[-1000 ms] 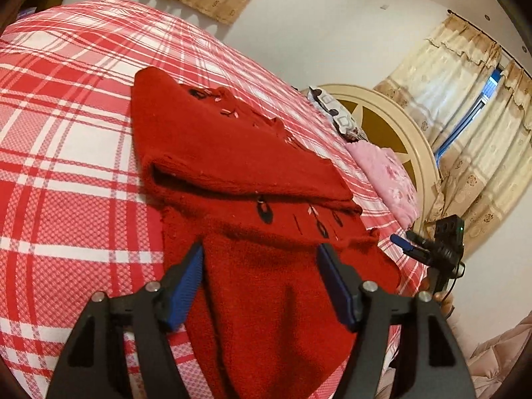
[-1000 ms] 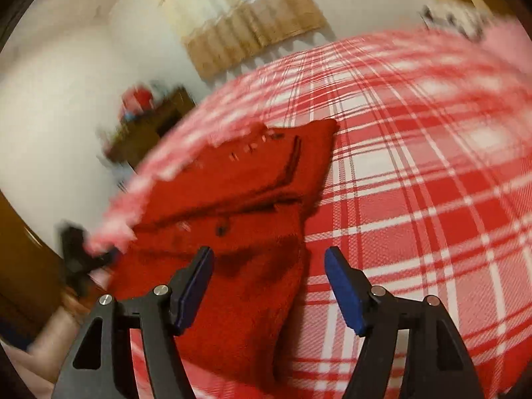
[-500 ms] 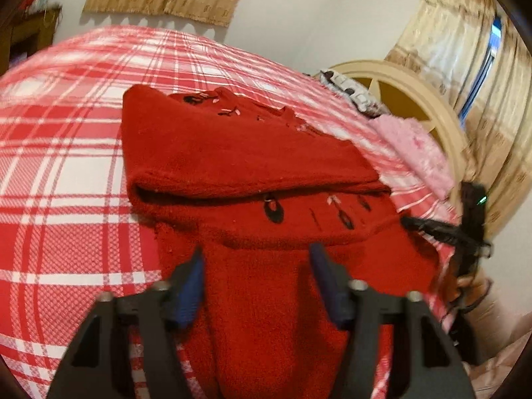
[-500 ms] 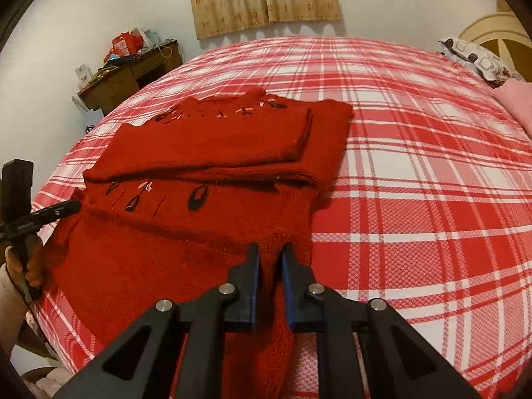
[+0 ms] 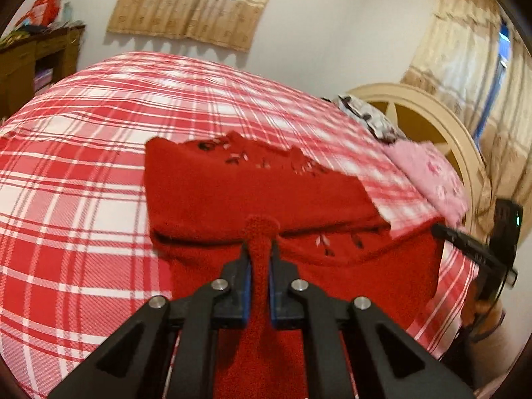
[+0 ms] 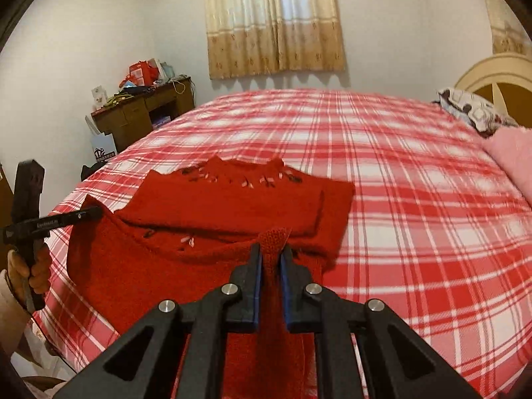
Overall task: Fold small clothes
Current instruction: 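Grasp the hem with the left tool while the right tool lifts its edge, then fold the held hem over toward the collar with both tools and open them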
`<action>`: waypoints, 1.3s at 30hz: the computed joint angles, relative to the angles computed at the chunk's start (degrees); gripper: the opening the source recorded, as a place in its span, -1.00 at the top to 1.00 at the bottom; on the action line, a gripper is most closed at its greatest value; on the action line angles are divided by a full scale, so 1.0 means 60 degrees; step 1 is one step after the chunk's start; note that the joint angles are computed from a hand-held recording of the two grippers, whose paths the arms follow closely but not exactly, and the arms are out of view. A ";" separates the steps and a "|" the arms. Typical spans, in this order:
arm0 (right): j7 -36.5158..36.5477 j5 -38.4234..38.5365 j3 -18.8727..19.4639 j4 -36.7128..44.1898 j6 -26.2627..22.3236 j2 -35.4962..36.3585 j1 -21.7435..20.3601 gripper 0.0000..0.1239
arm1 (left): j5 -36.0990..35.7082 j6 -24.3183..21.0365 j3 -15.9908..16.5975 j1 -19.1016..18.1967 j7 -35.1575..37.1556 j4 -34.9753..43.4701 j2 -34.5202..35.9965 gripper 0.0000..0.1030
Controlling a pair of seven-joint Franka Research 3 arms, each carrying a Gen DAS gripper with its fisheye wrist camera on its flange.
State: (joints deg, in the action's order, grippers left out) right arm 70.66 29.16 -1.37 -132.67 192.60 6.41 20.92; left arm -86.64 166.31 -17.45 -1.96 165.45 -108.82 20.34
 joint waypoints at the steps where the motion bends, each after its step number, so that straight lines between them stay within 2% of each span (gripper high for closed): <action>1: -0.0220 0.0267 -0.0365 0.0085 -0.0029 0.0023 0.0398 0.85 | 0.0114 0.0081 0.0019 -0.0047 -0.0201 0.0057 0.0014 0.85; 3: -0.0396 0.0548 -0.0645 0.0175 -0.0014 0.0047 0.0691 0.85 | 0.0390 0.0327 0.0010 -0.0124 -0.0504 0.0171 0.0064 0.85; 5: -0.0320 0.0559 -0.0520 0.0289 0.0002 0.0072 0.0507 0.85 | 0.0640 0.0617 -0.0068 -0.0144 -0.0773 0.0282 0.0142 0.85; 8: -0.0536 0.0819 -0.0885 0.0568 -0.0024 0.0179 0.0823 0.85 | 0.1139 0.0735 -0.0208 -0.0014 -0.1454 0.0428 0.0263 0.85; 11: -0.0998 0.1294 -0.1988 0.1152 -0.0139 0.0496 0.1866 0.85 | 0.1426 0.0884 -0.0426 0.0221 -0.1955 0.0731 0.0436 0.85; 13: -0.0978 0.1240 -0.2203 0.1474 -0.0195 0.0693 0.2012 0.85 | 0.1927 0.1000 -0.0472 0.0270 -0.2495 0.0945 0.0582 0.85; 15: -0.0931 0.1131 -0.2704 0.1789 -0.0262 0.0917 0.2420 0.85 | 0.2464 0.1106 -0.0488 0.0286 -0.3051 0.1209 0.0761 0.85; 17: -0.0773 0.1095 -0.3777 0.2290 -0.0477 0.1358 0.3313 0.85 | 0.3097 0.1183 -0.0413 0.0228 -0.3747 0.1500 0.0974 0.85; 19: -0.0429 0.0917 -0.4221 0.2717 -0.0680 0.1730 0.3569 0.85 | 0.3859 0.1228 -0.0201 0.0068 -0.4592 0.1833 0.1226 0.85; 23: 0.0238 0.0498 -0.4230 0.3886 -0.1234 0.2587 0.3142 0.86 | 0.5235 0.1227 0.0197 -0.0244 -0.5978 0.2512 0.1720 0.86; 30: 0.1711 -0.0411 -0.4759 0.6586 -0.2399 0.4738 0.2772 0.86 | 0.7443 0.0783 0.1380 -0.1004 -0.8745 0.4476 0.3078 0.86; 32: 0.2142 -0.0664 -0.4828 0.7349 -0.2741 0.5362 0.2588 0.86 | 0.8106 0.0527 0.1899 -0.1326 -0.9634 0.5311 0.3663 0.86; 36: 0.3182 -0.1126 -0.5052 0.8888 -0.3450 0.6648 0.2224 0.86 | 0.9136 -0.0141 0.2519 -0.1639 -1.1050 0.6957 0.4797 0.86; 39: 0.3784 -0.1361 -0.4830 1.0024 -0.4060 0.7425 0.1700 0.86 | 1.0053 -0.0921 0.3172 -0.1942 -1.2328 0.8709 0.6013 0.86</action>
